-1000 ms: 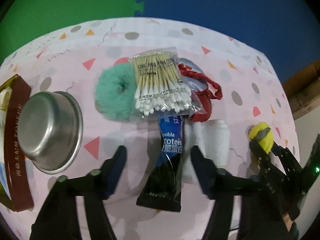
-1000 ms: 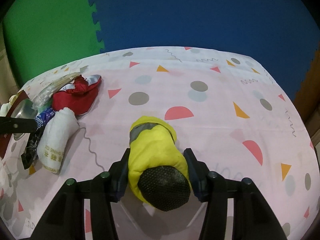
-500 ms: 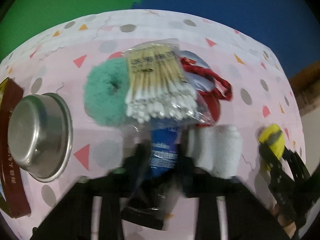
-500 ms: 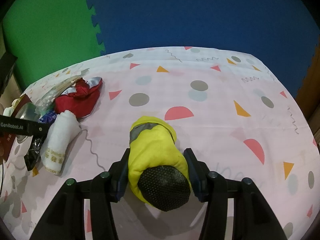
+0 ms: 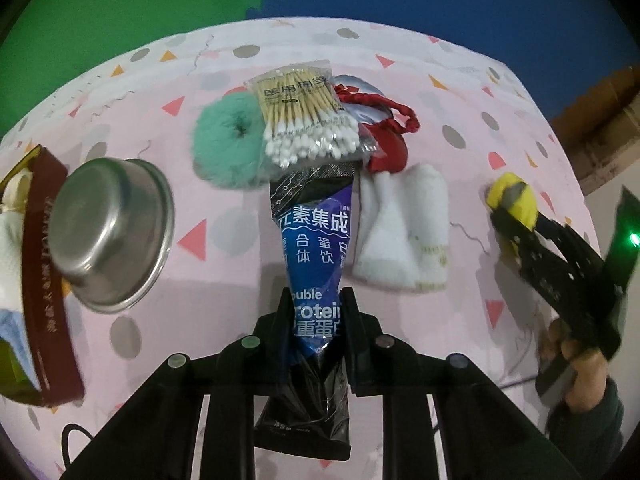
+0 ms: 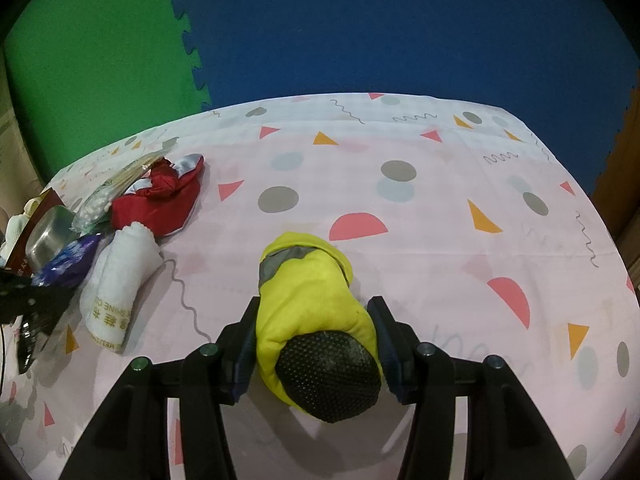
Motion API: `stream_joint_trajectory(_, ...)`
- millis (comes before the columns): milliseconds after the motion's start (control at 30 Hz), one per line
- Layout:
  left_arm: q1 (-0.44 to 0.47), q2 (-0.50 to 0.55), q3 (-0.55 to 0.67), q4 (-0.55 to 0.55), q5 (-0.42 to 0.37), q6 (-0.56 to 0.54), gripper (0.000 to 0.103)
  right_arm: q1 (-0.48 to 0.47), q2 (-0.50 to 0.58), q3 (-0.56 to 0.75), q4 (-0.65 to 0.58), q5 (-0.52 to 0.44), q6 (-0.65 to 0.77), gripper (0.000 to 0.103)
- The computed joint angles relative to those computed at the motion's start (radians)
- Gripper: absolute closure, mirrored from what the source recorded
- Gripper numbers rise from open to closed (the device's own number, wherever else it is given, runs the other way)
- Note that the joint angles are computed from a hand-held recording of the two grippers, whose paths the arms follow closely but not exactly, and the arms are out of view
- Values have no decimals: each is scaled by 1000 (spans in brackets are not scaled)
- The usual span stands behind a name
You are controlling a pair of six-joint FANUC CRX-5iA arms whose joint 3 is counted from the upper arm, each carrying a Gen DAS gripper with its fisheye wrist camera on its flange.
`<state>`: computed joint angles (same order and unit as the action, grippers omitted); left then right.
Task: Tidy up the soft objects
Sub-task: 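Carry the blue pouch with the left gripper into the tray and release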
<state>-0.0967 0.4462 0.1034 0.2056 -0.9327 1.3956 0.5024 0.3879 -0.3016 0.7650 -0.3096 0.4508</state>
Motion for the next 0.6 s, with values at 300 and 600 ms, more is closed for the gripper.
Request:
stream_joint_trajectory(300,41,-122,-115,7,59,-40,84,3,4,6,5,-14,5,49)
stream_joint_trajectory(600,141,-235,-169,-63,94,-2,84,6,8,10,18,-28,1,49)
